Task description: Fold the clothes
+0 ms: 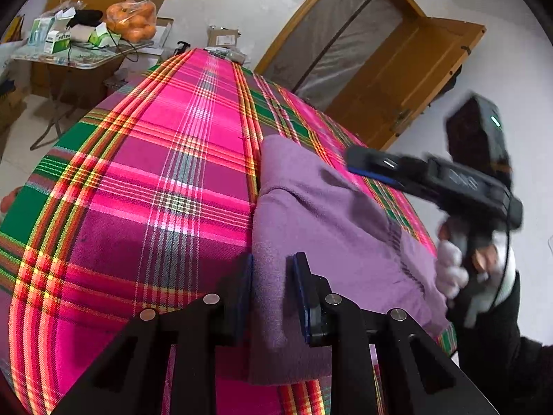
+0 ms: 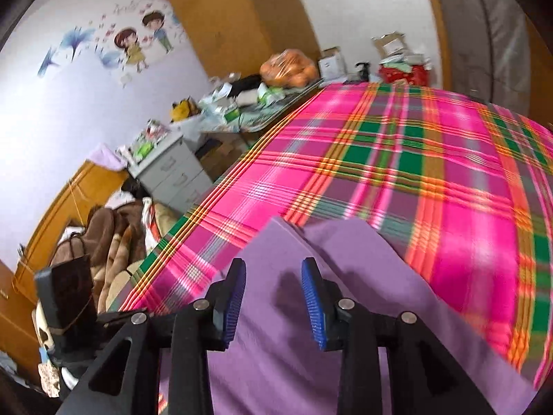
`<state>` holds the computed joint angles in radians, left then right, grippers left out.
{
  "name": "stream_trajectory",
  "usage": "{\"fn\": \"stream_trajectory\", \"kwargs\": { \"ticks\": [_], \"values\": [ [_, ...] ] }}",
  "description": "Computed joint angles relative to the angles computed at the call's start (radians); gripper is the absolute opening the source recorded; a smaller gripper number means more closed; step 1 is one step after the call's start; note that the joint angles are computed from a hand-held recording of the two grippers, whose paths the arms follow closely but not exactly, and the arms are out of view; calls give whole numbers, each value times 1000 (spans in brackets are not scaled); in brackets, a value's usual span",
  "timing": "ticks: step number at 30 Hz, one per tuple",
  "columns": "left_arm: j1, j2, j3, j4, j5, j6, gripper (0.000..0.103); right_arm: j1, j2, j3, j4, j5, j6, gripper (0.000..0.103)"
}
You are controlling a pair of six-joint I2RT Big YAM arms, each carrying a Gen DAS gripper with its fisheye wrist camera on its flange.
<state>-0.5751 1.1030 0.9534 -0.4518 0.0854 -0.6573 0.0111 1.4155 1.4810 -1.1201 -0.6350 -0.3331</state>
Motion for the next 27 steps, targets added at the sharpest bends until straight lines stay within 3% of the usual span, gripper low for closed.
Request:
{"fn": "stream_trajectory", "kwargs": {
  "ticks": [6,7,8,9,16,22,27],
  "values": [
    [1,-1,-5,11,8,5,24,76,126,109,-54,109,-21,37],
    [1,-1,-6,13,9,5,24,80,140,119,-65,114,-28,34],
    [1,-2,-7,15,10,5,24,80,146,122,-66,111,-28,15],
    [0,-3,-8,15,8,6,23,80,151,124,-66,109,-29,7],
    [-28,-7,-7,12,-35,31,15,62,174,133,-17,90,23,5],
    [-32,-13,-8,8,-43,37,13,50,190,149,-33,48,33,6],
    [-31,-7,-1,3,-32,45,13,73,197,196,-75,16,-9,22]
  ]
}}
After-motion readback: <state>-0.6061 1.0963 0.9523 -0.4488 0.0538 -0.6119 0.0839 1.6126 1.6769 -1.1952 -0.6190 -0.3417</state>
